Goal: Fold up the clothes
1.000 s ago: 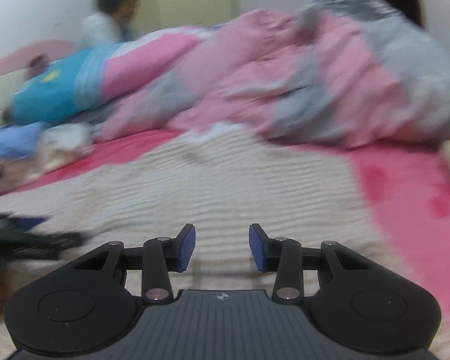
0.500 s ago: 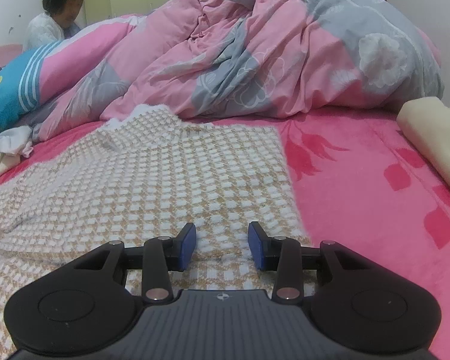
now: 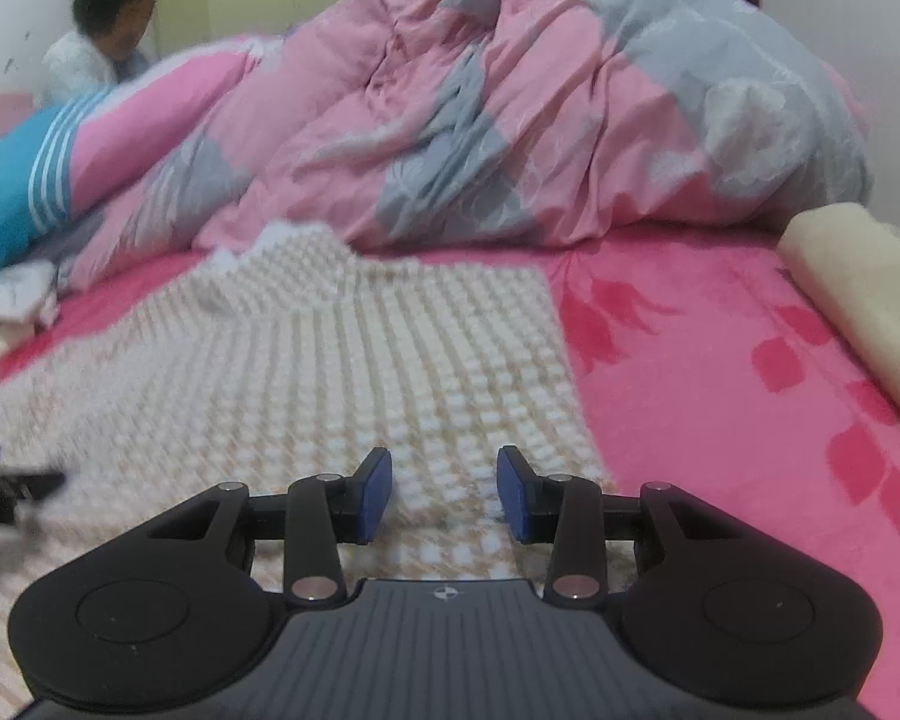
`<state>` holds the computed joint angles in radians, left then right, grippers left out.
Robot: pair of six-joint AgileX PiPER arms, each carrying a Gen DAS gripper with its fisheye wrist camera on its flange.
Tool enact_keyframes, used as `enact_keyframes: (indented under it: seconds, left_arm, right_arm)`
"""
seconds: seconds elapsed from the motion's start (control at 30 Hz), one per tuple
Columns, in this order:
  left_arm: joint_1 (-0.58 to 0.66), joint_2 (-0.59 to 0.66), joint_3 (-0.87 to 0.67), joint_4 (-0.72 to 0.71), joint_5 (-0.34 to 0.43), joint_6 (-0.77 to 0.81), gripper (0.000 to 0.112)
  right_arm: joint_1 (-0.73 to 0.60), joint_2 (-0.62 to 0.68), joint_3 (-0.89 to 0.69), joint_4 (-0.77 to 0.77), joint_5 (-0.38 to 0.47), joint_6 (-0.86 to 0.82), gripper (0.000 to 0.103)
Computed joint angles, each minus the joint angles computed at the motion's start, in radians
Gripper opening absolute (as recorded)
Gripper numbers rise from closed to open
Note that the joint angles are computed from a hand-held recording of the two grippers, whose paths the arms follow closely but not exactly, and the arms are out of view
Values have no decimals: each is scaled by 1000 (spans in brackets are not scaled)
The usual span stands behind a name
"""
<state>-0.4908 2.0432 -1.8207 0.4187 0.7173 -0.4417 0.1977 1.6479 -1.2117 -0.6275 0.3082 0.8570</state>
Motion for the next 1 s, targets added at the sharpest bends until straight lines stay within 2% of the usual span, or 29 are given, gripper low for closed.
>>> enact_keyframes:
  seconds: [0.1,0.23,0.37,0.47,0.57,0.73,1.0]
  left_arm:
    - [-11,2,-5,24,15,-29,99]
    - [-14,7,-20,31,31,-36,99]
    - [-15,2,-9,40,24,-44,99]
    - [-19,1,-3,55,20,-56,99]
    - [-20,1,-4,57,22,-58,99]
    - [-16,-3,6,56,10,-56,99]
    - [-20,-7,16,73,2,-66,100]
  right_arm:
    - [28,21,-55,29,8,-64,41]
    - [35,130,-158,123,66,-191,42]
    - [12,149,-152,197,42,-253,42]
    - [26,143,-131,108,33,-180,42]
    - [26,143,-138,123,45,-194,42]
    - [50,124,-194,164,155,-225,43]
    - [126,74,-137,99,129,-139,43]
